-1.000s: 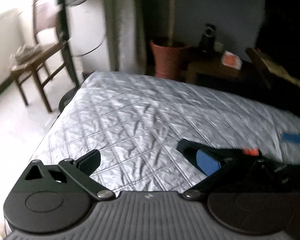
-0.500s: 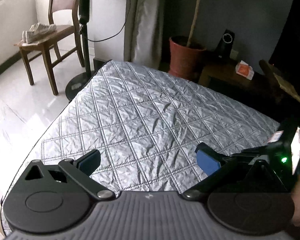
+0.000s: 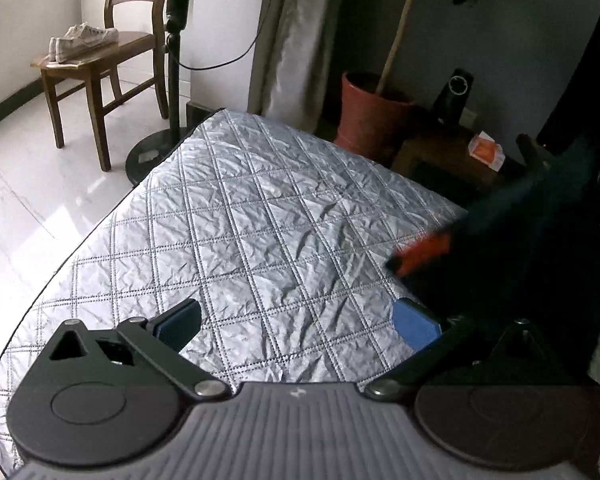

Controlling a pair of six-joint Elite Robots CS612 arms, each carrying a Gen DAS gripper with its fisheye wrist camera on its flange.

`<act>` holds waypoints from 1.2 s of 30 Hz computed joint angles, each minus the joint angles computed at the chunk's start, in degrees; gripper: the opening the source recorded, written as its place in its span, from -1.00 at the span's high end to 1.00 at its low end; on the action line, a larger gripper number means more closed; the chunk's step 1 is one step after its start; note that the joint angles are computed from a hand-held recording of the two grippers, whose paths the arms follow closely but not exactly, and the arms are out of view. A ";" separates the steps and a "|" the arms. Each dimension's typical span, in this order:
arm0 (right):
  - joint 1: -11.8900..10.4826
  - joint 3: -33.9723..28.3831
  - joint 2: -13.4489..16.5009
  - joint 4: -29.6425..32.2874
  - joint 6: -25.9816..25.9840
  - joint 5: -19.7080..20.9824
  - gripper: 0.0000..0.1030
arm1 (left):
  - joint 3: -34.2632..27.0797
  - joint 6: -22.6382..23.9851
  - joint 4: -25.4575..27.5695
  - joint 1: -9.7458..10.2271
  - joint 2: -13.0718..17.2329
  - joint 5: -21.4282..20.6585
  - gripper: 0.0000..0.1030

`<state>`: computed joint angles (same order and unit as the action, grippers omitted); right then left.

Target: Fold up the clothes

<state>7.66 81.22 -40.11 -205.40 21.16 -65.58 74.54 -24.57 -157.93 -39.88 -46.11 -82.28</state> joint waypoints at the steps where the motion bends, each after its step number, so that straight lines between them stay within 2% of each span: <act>1: 0.01 1.13 -0.46 0.47 1.01 -1.58 0.86 | 0.02 -0.04 -0.07 -0.04 -0.01 0.21 -0.98; 3: 0.21 2.68 -0.98 2.51 1.96 -4.42 0.86 | 0.05 -0.41 -0.08 -0.04 -0.03 0.29 -0.98; 6: 0.86 3.31 -1.22 5.68 0.54 -9.68 0.85 | 0.02 -0.43 0.13 -0.05 0.02 0.54 -0.98; 12: 1.34 0.64 -0.28 0.83 -1.97 -12.22 0.86 | -0.21 -0.79 0.57 -0.12 0.12 0.74 -0.98; 16: 2.22 -0.51 -0.13 -1.76 0.11 -16.23 0.86 | -0.08 -0.76 0.59 -0.18 0.01 0.88 -0.98; 19: 3.74 0.55 -0.48 -2.21 -0.09 -14.98 0.84 | -0.02 -1.61 0.44 -0.14 -0.05 1.62 -0.98; 21: 4.85 1.32 -1.08 6.68 -1.98 -12.06 0.67 | 0.27 -2.38 0.00 -0.24 -0.22 3.21 -0.98; 23: 6.00 1.12 -1.26 17.40 -4.37 -9.24 0.63 | 0.63 -2.44 -0.55 -0.37 -0.43 4.81 -0.98; 24: 6.42 1.30 -1.29 19.72 -5.75 -8.58 0.64 | 0.72 -2.43 -0.63 -0.31 -0.48 4.77 -0.98; 25: 6.54 1.79 -1.61 19.65 -6.03 -9.99 0.58 | 0.80 -2.43 -0.70 -0.25 -0.53 4.68 -0.98; 27: 6.56 3.09 -1.72 14.77 -4.99 -14.52 0.17 | 0.79 -2.54 -0.48 -0.07 -0.56 4.26 -0.98; 28: 6.34 3.22 -1.81 13.09 -2.47 -18.07 -0.28 | 0.66 -2.66 -0.16 0.04 -0.51 3.91 -0.98; 29: 5.94 2.85 -1.82 12.21 1.09 -22.69 -0.45 | 0.44 -3.03 0.20 0.13 -0.42 3.60 -0.98; 31: 5.26 0.52 -1.46 15.82 2.55 -28.86 -0.48 | -0.06 -4.06 0.73 0.28 -0.18 2.87 -0.98; 33: 5.05 -2.85 -0.91 24.83 -2.54 -31.17 -0.41 | -0.16 -4.62 0.71 0.42 -0.15 1.97 -0.98; 34: 5.15 -4.13 -0.47 28.06 -5.14 -30.54 -0.40 | -0.12 -4.43 0.55 0.37 -0.16 1.93 -0.98; 35: 5.27 -5.52 0.18 30.65 -7.56 -27.82 -0.37 | -0.07 -4.21 0.39 0.30 -0.17 1.93 -0.98; 36: 5.56 -6.53 0.78 32.00 -10.42 -24.98 -0.25 | 0.00 -3.98 0.35 0.25 -0.19 2.09 -0.98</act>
<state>13.22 74.69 -39.33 -173.40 10.74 -90.56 74.53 -28.55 -157.58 -39.62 -46.30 -80.19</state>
